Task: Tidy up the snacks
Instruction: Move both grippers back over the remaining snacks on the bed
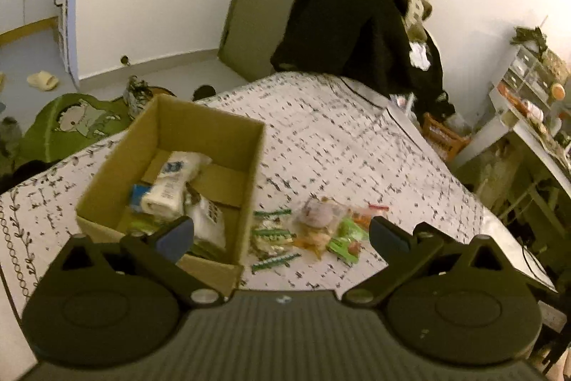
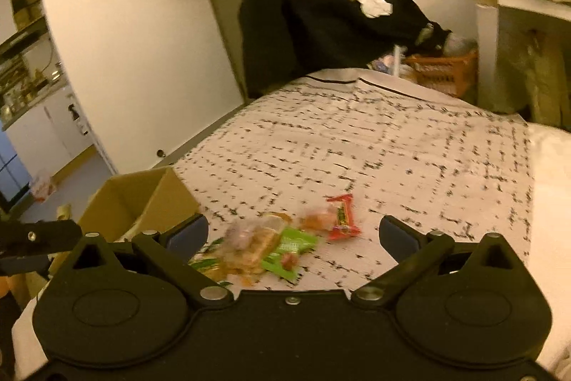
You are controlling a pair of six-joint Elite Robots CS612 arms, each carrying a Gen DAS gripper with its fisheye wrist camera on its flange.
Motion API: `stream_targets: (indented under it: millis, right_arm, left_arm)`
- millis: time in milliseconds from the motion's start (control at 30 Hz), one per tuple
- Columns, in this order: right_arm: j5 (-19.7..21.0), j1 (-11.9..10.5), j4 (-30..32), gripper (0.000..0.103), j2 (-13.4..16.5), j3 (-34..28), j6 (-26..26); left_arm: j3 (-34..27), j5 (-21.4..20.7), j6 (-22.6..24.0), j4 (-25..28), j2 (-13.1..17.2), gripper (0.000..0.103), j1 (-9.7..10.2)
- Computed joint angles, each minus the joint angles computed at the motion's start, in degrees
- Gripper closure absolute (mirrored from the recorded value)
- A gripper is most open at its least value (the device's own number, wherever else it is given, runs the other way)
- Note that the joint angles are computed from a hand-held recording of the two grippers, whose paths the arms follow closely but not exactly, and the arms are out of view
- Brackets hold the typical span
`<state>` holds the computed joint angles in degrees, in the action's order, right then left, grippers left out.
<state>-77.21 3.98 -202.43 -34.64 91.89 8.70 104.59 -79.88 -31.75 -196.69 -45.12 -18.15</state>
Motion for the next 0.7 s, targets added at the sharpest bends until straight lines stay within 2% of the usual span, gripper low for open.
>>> stream_targets:
  millis: [133, 200, 300, 467, 533, 567, 633, 700]
  right_arm:
    - [0.19, -0.52, 1.04, 0.0, 0.08, 0.19, 2.23]
    - [1.23, -0.85, 1.27, 0.001, 0.18, 0.1, 3.33]
    - [2.72, -1.2, 1.93, 0.004, 0.36, -0.14, 4.59]
    - [4.35, -1.66, 4.26, 0.017, 0.6, -0.62, 6.69]
    - [5.12, -1.95, 5.33, 0.019, 0.83, -0.82, 8.98]
    - [5.87, -2.06, 6.28, 0.024, 0.94, -0.99, 9.25]
    - [6.16, -2.05, 7.87, 0.028, 1.0, -1.28, 8.88]
    - [6.76, -2.04, 8.38, 0.028, 1.28, -1.72, 8.53]
  left_arm:
    - [-0.18, 0.97, 1.02, -0.39, 0.2, 0.0, -0.76]
    - [-0.28, 0.38, 0.39, -1.19, 0.51, 0.0, -0.92]
    - [-0.38, 2.11, 0.46, -1.99, 1.04, 0.001, -1.79]
    - [-0.78, 2.44, -0.25, -4.83, 2.53, 0.006, -2.53]
    - [-1.17, 3.17, -1.18, -5.24, 3.16, 0.013, -2.87]
    - [-1.37, 3.72, -2.04, -5.26, 3.47, 0.016, -3.0]
    - [-1.89, 4.4, -3.97, -5.07, 4.12, 0.029, -3.2]
    - [-2.59, 5.28, -6.23, -3.58, 4.74, 0.033, -3.47]
